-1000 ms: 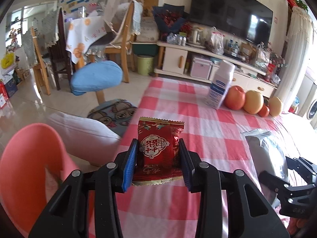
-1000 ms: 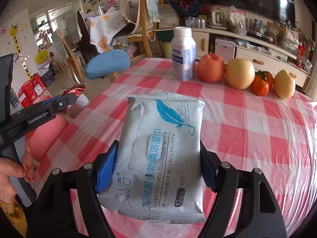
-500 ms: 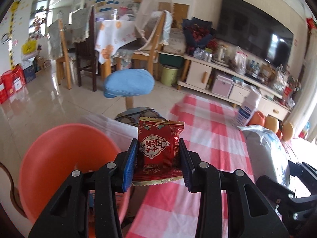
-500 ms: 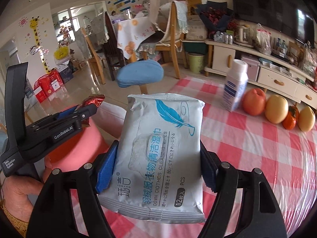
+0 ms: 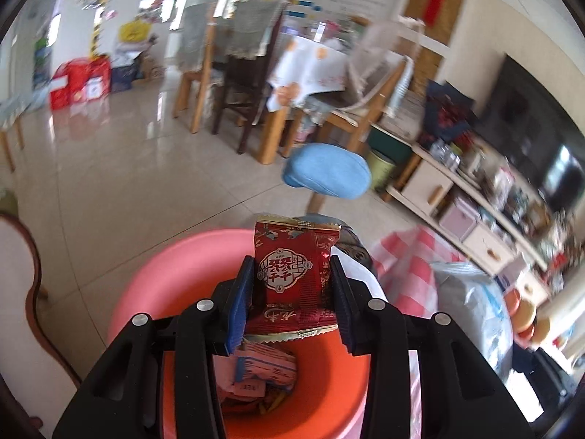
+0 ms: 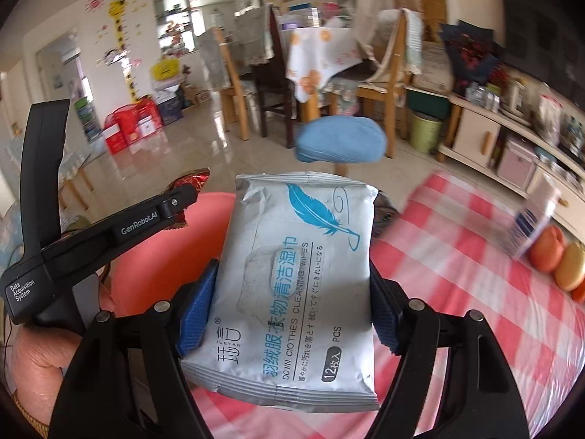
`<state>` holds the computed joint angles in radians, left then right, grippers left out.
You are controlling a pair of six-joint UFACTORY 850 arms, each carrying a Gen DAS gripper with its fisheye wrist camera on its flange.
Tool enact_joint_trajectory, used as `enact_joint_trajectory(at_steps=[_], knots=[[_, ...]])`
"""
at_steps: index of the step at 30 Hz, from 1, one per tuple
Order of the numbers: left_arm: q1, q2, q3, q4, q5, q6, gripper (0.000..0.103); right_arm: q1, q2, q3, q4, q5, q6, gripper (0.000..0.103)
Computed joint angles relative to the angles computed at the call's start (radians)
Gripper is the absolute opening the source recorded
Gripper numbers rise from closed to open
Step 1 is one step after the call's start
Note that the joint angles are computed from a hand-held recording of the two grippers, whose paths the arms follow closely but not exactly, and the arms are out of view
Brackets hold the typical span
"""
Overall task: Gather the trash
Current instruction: 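Open both grippers to drop the packs into the bucket, then move both open grippers back over the cleared table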
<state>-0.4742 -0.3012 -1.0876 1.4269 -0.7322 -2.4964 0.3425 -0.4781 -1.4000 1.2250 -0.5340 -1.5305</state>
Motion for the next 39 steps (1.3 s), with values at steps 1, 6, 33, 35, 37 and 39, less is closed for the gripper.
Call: enact_joint_trajectory(at_steps=[1, 6, 33, 35, 37, 39], knots=[[0.006, 0.011, 0.016, 0.005, -0.001, -0.025, 0.042, 0.01, -0.003, -0.002, -0.002, -0.002, 0.0, 0.075], [0.026, 0.039, 0.057, 0.004, -0.003, -0.069, 0.043, 0.062, -0.045, -0.039, -0.051, -0.031, 0.017, 0.076], [-0.087, -0.109, -0.169, 0.009, -0.133, 0.224, 0.096, -0.133, 0.129, 0.214, 0.519, 0.192, -0.488, 0.088], [-0.102, -0.132, -0.199, 0.03, -0.117, 0.252, 0.096, -0.154, 0.144, 0.232, 0.58, 0.196, -0.552, 0.092], [-0.117, -0.155, -0.23, 0.034, -0.115, 0.288, 0.096, -0.171, 0.153, 0.242, 0.612, 0.201, -0.587, 0.092], [-0.133, -0.179, -0.262, 0.045, -0.106, 0.325, 0.096, -0.191, 0.169, 0.261, 0.658, 0.202, -0.638, 0.092]])
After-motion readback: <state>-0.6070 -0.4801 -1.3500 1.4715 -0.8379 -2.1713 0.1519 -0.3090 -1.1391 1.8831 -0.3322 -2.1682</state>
